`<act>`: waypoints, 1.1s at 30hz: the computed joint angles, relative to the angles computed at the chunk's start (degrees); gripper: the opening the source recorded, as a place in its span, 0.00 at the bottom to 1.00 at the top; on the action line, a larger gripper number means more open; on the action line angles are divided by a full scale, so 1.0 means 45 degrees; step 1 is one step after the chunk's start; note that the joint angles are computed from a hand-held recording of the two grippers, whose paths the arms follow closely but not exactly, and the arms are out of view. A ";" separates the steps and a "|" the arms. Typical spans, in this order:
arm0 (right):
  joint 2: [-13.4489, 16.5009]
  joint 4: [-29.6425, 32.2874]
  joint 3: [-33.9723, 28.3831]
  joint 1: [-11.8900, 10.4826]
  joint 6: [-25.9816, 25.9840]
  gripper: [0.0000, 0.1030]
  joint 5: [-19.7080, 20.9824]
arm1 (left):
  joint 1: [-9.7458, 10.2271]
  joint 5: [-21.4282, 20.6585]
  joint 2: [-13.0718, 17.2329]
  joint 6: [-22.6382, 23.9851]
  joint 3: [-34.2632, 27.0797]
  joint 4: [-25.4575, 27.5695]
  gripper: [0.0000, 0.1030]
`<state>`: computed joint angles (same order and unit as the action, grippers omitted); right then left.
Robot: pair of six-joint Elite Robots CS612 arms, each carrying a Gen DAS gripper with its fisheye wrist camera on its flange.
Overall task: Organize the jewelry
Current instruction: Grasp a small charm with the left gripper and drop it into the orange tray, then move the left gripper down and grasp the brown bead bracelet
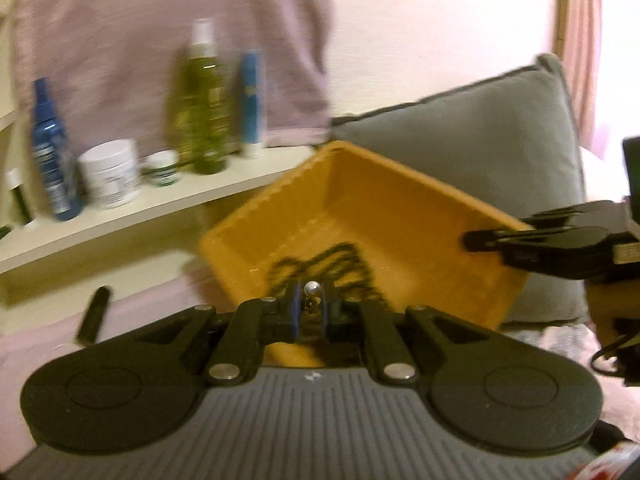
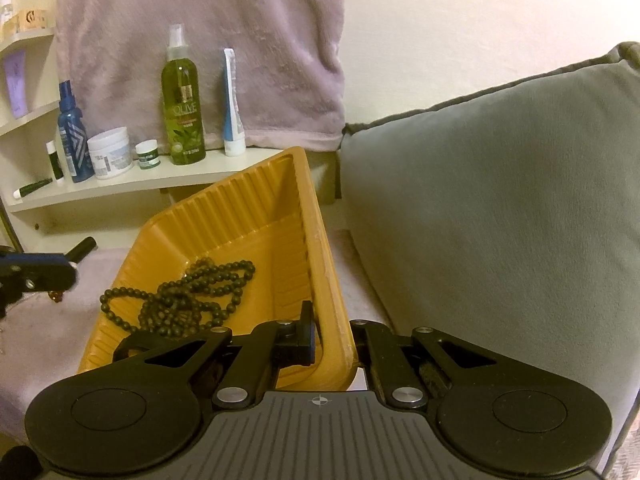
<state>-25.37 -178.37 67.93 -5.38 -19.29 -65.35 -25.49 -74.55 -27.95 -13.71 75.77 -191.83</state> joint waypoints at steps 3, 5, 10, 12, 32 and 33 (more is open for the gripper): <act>-0.0001 -0.0016 0.0013 -0.0018 0.0041 0.05 0.0077 | -0.0103 -0.0356 0.0121 0.0231 -0.0292 0.0134 0.09; 0.0005 -0.0019 0.0008 -0.0025 0.0073 0.05 0.0112 | -0.0162 -0.0517 0.0212 0.0331 -0.0477 0.0236 0.09; 0.0016 -0.0005 -0.0012 -0.0022 0.0120 0.05 0.0134 | -0.0225 -0.0746 0.0325 0.0384 -0.0688 0.0420 0.09; 0.0017 -0.0002 -0.0019 -0.0030 0.0138 0.05 0.0158 | -0.0238 -0.0803 0.0340 0.0408 -0.0726 0.0519 0.09; 0.0003 -0.0012 -0.0006 -0.0035 0.0169 0.05 0.0230 | -0.0174 -0.0250 0.0252 -0.0137 -0.0445 0.0602 0.14; 0.0002 -0.0007 -0.0007 -0.0031 0.0162 0.05 0.0224 | -0.0149 -0.0138 0.0201 -0.0256 -0.0345 0.0511 0.14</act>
